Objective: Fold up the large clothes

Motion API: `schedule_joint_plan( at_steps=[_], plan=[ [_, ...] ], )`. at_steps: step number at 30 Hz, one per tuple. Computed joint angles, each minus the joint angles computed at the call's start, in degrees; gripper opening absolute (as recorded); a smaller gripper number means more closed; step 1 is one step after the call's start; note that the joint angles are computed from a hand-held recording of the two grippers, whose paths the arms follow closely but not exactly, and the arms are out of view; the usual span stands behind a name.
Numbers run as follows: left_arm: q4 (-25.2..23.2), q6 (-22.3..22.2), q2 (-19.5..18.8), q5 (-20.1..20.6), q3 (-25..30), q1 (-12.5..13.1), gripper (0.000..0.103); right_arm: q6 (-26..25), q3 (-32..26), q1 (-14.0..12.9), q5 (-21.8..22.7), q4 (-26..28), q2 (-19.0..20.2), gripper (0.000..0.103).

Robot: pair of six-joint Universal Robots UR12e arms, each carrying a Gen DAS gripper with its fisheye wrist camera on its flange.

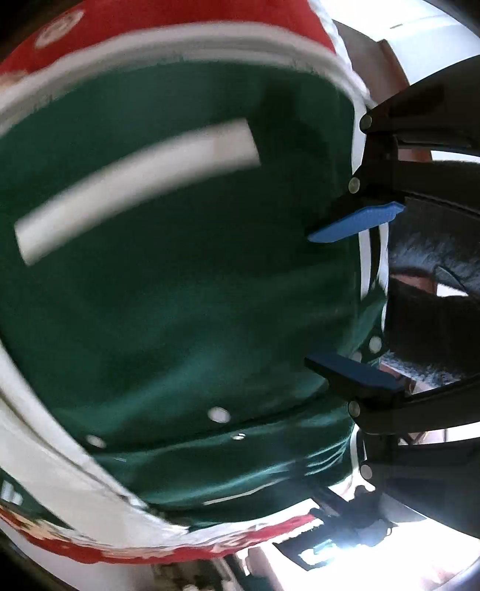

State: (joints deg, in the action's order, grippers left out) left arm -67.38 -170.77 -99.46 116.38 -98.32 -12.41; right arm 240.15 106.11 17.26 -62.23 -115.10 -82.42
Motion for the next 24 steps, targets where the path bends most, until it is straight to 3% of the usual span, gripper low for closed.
schedule_joint_plan(
  at_steps=[2, 4, 6, 8, 11, 14, 16, 18, 24],
  plan=[
    [4.14, 2.15, 0.17, 0.09, -1.26, 0.26, 0.103, 2.9, -0.65, 1.92, -1.3, -0.78, 0.77, 0.063],
    [5.52, 2.36, 0.22, -0.67, -1.36, 1.07, 0.103, 4.26, -0.5, 1.83, -2.61, -0.46, 0.1, 0.063],
    [6.58, 1.93, 0.16, -3.45, -1.46, 2.94, 0.103, 3.64, 1.6, 0.28, -3.58, 2.09, -3.83, 0.063],
    [7.09, 2.46, 0.1, -5.16, -1.32, 4.24, 0.103, 5.52, 1.5, 0.71, -5.23, 4.9, -5.67, 0.063],
    [6.89, 3.01, -0.2, -4.85, -0.08, 4.19, 0.103, 6.82, 2.87, -0.33, -7.08, 9.08, -9.56, 0.063],
    [6.93, 1.46, -0.97, -4.66, 1.74, 3.99, 0.103, 7.78, 3.85, -1.08, -7.76, 9.54, -11.12, 0.063],
    [7.04, 0.04, -2.08, -5.0, 3.3, 3.54, 0.103, 7.01, 4.15, -1.66, -7.85, 9.77, -11.42, 0.063],
    [7.59, -1.46, -4.52, -5.25, 5.74, 2.7, 0.103, 10.0, 2.77, 1.41, -7.38, 6.4, -8.39, 0.063],
    [13.15, 1.12, -11.22, 0.07, 10.45, 0.54, 0.103, 8.64, 1.62, 1.68, -7.96, 5.24, -6.31, 0.063]
  ],
)
